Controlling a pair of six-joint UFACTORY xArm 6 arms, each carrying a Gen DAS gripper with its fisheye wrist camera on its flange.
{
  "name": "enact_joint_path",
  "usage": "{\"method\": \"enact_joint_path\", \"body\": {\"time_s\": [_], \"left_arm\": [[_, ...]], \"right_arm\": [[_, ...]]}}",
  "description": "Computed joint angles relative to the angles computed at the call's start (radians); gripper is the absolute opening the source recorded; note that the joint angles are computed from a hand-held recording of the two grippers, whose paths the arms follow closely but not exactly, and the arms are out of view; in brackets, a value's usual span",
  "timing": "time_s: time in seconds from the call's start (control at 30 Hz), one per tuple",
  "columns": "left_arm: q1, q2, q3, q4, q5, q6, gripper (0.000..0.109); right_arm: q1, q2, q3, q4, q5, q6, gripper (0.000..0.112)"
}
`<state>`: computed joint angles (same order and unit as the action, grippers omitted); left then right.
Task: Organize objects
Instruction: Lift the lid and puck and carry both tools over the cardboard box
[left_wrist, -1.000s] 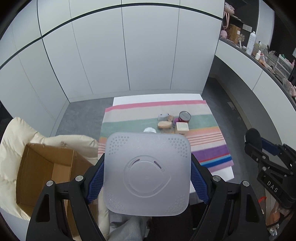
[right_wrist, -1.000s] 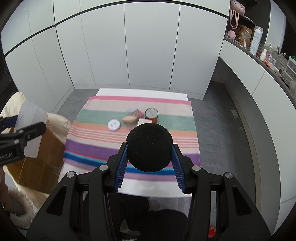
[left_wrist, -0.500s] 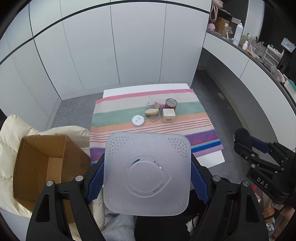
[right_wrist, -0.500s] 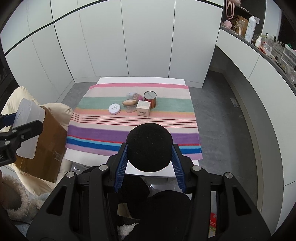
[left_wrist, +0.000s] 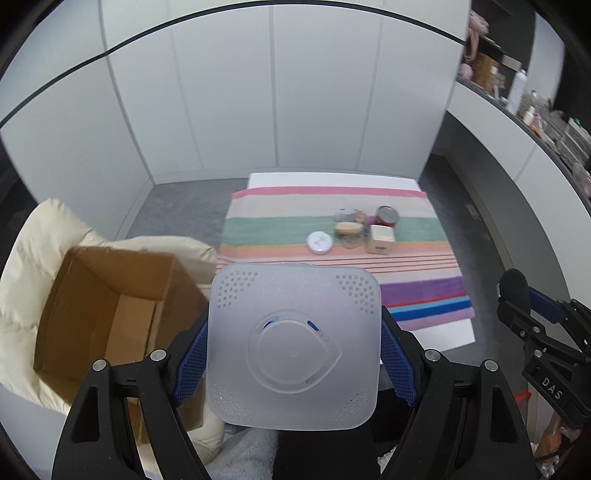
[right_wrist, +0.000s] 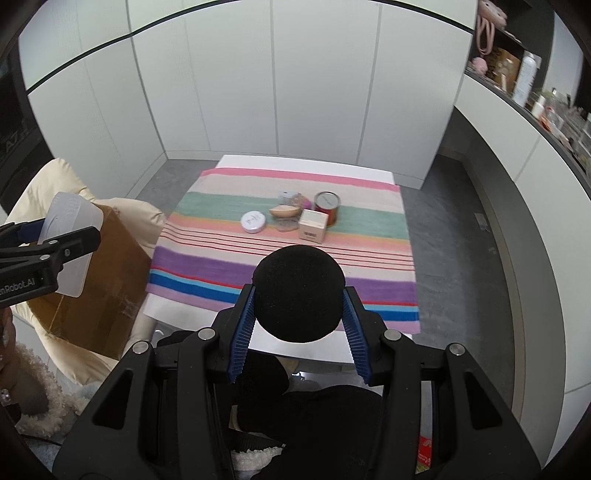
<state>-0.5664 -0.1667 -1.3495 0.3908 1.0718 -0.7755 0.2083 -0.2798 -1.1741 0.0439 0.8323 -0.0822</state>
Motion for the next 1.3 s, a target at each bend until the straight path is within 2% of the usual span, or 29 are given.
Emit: {"method": "enact_joint_path", "body": {"time_s": [0.5, 0.97, 1.17, 1.3], "left_arm": [[0.133, -0.296, 0.270, 0.051, 0.067, -0.101, 0.082], [0.270, -0.608, 0.502, 0.035, 0.195, -0.106, 0.082], [0.333, -0.647, 0.534, -0.001, 0.195, -0.080, 0.082], [0.332, -0.638, 0.528, 0.010, 0.190, -0.083, 0.082]], "right_arm": [[0.257, 0.115, -0.104, 0.031, -0.012, -0.035, 0.048], [0.499, 0.212, -0.200, 0.064, 0.004, -0.096, 0.049], [0.557, 0.244, -0.220, 0.049, 0.013, -0.102, 0.049], [0.571, 0.259, -0.230, 0.042, 0.022, -0.108, 0.049]]}}
